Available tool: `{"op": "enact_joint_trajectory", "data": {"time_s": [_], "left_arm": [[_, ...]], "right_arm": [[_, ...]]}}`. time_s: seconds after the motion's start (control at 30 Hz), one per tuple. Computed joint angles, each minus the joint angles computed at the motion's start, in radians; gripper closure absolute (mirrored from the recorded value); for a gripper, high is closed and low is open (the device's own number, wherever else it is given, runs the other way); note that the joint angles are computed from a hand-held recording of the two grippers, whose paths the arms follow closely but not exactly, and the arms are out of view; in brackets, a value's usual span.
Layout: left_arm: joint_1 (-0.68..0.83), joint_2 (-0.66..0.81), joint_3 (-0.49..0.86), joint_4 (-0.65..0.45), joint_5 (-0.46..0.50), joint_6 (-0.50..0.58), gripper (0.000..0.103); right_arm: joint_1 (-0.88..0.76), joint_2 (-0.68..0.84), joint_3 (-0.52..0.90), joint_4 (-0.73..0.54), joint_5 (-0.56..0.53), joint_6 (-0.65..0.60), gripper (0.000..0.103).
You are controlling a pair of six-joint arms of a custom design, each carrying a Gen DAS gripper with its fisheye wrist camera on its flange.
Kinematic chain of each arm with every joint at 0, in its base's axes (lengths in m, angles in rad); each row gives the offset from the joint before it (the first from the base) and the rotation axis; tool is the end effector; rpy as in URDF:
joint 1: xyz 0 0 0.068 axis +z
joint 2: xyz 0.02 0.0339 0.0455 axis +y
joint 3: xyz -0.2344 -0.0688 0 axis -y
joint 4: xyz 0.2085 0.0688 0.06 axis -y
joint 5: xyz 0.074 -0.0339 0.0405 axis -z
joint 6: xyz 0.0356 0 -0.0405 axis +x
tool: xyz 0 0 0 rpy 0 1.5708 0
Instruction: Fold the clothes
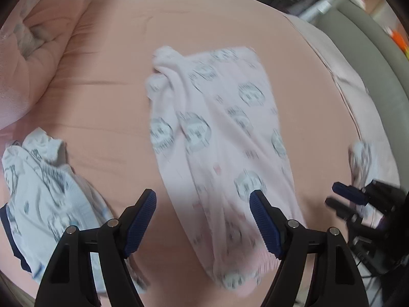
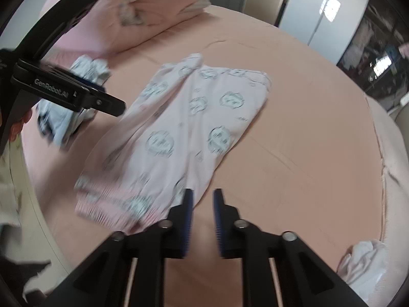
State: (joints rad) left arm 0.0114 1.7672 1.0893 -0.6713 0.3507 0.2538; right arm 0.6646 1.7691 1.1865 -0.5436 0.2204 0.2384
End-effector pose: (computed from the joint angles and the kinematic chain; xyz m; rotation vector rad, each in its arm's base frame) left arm 0.2895 -0.0089 0.1546 0.3992 2.8144 -0.4573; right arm 0.2567 0.1913 0.1805 -0.4953 2.6019 -0.0025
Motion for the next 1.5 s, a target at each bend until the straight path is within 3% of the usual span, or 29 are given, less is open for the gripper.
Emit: {"op": "enact_joint_trajectory", "data": {"time_s": [0.03,0.1,0.2,0.57,1.0,1.13,1.3,1.5], "left_arm": [[0.001,0.032,0.037,-0.005,0.003,-0.015,0.029],[0.0,0.083,0.095,-0.006,0.007,-0.042,0.028],[-0.015,0.137,0.138,0.027,-0.008,-0.08,0.028],[-0.1,0.216,0.129,0.14,-0.114,-0.135,0.028],[-0.053,0.279,0.172,0.18,-0.022,-0.261,0.029],[-0.069,0.282,0.163,0.2,-0.026,-0.257,0.029],[-0.099,0.295,0.152,0.21,-0.097,-0.222,0.029],[-0.1,0.29,0.148,0.214,-0.106,-0.217,0.029]], "right_arm": [[-0.033,0.015,0.013,0.015,-0.027,0.004,0.065],[-0.1,0.048,0.036,0.047,-0.091,0.032,0.053],[-0.194,0.118,0.094,0.071,-0.201,0.083,0.053],[-0.275,0.379,0.381,0.002,-0.184,0.109,0.053],[-0.279,0.561,0.64,-0.138,-0.28,0.2,0.053],[-0.282,0.598,0.693,-0.162,-0.309,0.224,0.053],[-0.291,0.641,0.749,-0.19,-0.332,0.255,0.053],[-0.324,0.635,0.684,-0.134,-0.399,0.332,0.053]]}}
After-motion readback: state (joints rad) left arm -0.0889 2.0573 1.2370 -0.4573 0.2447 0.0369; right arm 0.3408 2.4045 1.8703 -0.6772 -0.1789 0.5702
